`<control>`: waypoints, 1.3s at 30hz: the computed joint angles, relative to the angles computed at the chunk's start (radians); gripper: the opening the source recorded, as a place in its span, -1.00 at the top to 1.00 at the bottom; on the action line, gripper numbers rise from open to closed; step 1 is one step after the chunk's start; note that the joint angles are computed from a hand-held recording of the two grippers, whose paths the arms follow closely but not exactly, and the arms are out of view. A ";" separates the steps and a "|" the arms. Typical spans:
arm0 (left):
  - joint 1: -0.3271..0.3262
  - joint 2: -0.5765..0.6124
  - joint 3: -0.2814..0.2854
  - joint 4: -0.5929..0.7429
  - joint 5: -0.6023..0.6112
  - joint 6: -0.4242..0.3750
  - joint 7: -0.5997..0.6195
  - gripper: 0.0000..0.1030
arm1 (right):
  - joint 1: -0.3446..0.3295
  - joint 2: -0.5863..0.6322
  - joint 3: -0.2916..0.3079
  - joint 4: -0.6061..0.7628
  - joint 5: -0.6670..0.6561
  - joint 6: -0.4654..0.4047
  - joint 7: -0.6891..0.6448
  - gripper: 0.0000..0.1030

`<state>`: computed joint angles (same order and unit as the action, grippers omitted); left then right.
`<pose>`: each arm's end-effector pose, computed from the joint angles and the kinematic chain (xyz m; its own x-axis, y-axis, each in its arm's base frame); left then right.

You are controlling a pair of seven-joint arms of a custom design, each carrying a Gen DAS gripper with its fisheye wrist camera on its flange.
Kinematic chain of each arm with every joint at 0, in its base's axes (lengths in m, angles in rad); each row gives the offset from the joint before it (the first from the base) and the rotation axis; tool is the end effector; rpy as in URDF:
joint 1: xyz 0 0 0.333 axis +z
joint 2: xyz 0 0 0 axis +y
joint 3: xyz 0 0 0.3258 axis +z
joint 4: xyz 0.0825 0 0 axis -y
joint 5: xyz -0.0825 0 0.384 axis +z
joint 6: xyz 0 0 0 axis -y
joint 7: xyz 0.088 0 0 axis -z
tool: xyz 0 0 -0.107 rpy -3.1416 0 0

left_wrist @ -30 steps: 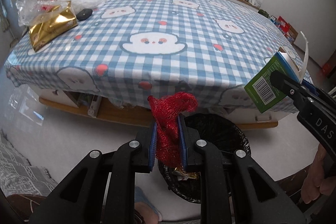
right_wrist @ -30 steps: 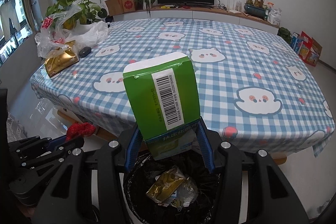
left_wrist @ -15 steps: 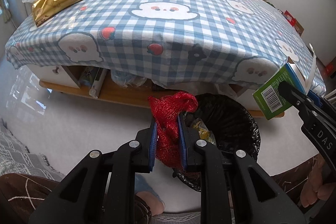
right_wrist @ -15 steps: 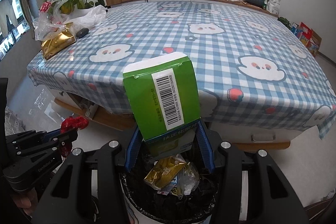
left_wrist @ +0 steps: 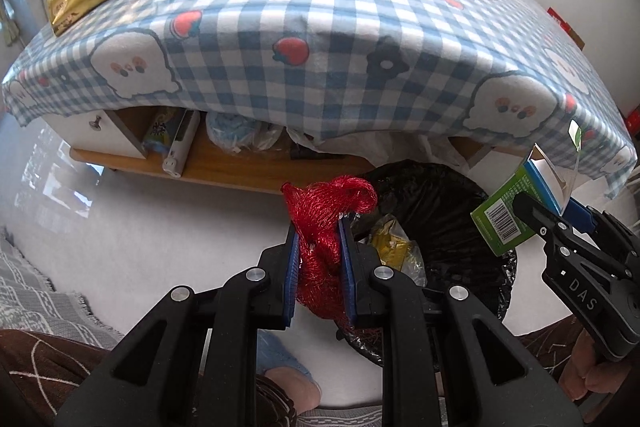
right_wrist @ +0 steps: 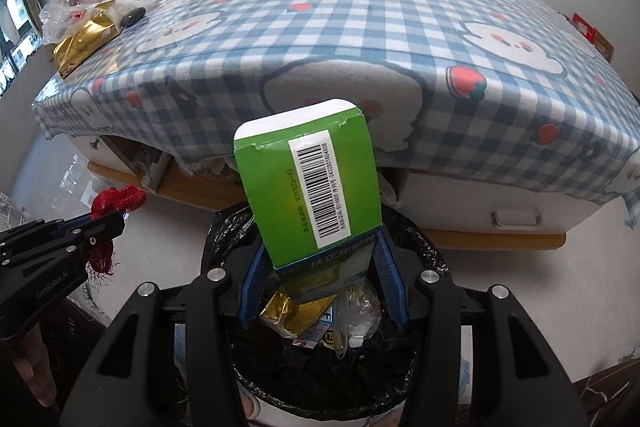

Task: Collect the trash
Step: 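Open the right tool to drop the green box into the bin, then lower the red tinsel into the bin and open the left tool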

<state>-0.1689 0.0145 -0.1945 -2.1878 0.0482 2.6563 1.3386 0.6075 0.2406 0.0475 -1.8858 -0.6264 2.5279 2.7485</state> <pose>0.5341 -0.2042 0.4400 -0.1816 -0.9812 0.0657 -0.8903 0.1357 -0.4346 0.5124 0.3987 0.4318 -0.0634 -0.9964 -0.0571 -0.8289 0.0844 -0.5530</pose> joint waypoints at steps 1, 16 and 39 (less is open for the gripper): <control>-0.001 0.006 0.000 0.001 0.009 0.002 -0.006 0.66 | -0.002 0.003 0.000 -0.003 0.003 0.002 0.000 0.09; 0.007 0.061 -0.009 0.021 0.035 -0.013 -0.031 0.66 | 0.008 0.037 -0.016 0.006 0.047 0.009 -0.036 0.07; -0.032 0.064 -0.037 0.076 -0.012 -0.031 0.007 0.66 | -0.055 -0.124 0.018 -0.113 -0.069 -0.041 0.075 -0.78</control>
